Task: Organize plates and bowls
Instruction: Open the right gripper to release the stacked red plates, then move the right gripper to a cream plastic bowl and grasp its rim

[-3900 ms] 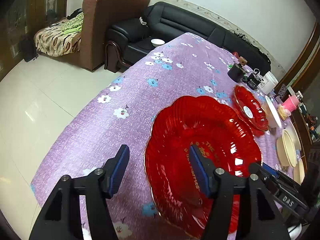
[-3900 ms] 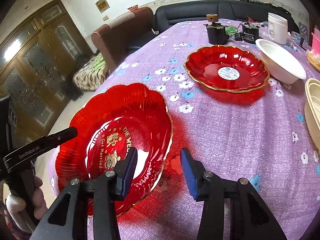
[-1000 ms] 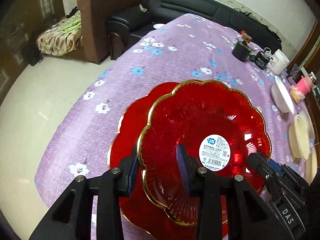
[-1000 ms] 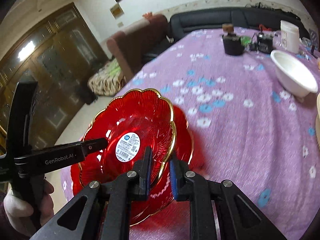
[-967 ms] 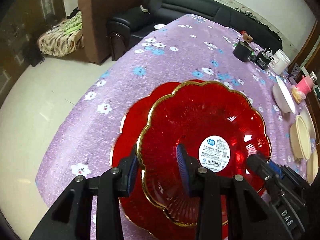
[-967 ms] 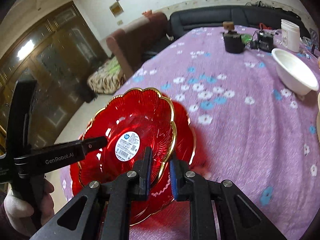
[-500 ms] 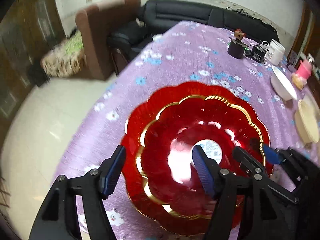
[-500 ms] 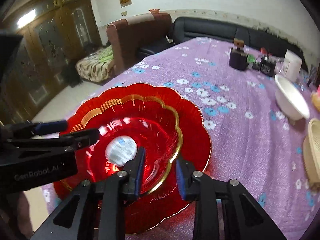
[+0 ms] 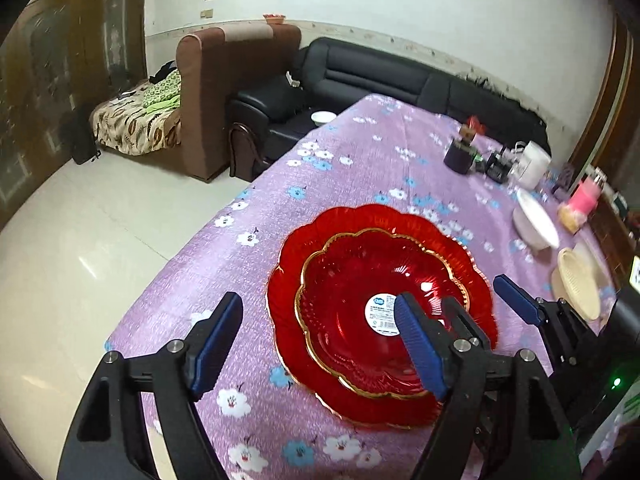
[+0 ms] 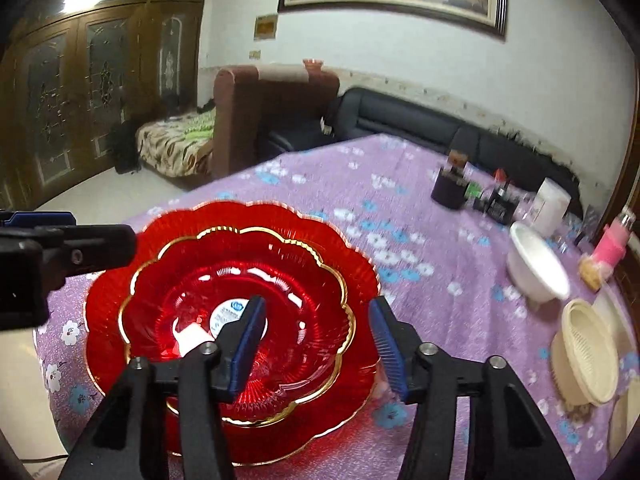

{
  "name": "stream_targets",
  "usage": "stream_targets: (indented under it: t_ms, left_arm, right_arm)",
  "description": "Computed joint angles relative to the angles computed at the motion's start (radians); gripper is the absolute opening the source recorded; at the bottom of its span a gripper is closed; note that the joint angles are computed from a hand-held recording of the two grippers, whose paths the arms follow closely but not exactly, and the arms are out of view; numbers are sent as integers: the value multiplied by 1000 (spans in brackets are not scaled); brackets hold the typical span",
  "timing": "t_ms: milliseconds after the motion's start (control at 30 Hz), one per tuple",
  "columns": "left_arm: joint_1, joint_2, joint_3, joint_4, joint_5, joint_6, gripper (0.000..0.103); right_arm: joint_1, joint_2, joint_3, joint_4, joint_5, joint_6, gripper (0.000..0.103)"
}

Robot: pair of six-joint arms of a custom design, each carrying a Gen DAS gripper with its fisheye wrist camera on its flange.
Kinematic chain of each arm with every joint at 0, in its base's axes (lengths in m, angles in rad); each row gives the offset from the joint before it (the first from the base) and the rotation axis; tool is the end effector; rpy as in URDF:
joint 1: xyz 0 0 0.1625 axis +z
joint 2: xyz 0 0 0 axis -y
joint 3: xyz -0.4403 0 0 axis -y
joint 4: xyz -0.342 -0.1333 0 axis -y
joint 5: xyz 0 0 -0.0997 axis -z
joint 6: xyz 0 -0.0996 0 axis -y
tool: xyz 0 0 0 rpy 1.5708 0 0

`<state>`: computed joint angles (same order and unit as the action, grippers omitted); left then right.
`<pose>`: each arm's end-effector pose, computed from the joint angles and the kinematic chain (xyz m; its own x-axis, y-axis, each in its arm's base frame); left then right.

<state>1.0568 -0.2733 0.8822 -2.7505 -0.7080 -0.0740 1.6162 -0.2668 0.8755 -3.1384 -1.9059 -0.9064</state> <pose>-0.2229 -0.8197 0.0851 -0.7966 -0.0918 -0.5975 0.3558 0.7279 -0.5861 0.1385 -0.8341 0.1106 -0.5687 -0.3124 0.7609 -0.7684 0.5318 -0.3560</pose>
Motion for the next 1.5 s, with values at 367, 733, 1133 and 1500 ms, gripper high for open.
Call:
stream_targets:
  t_ms: [367, 733, 1133, 1500]
  left_arm:
    - [-32, -32, 111, -114, -44, 35, 82]
    - [-48, -7, 97, -73, -109, 39, 82]
    - [-60, 36, 45, 2, -141, 64, 82]
    - [-68, 143, -197, 229, -244, 70, 82]
  right_arm:
    - [-41, -162, 244, -84, 39, 65, 67]
    - [-164, -346, 401, -188, -27, 275, 67]
    - [-228, -349, 217, -57, -69, 507, 67]
    - [-239, -233, -60, 127, -102, 618, 67]
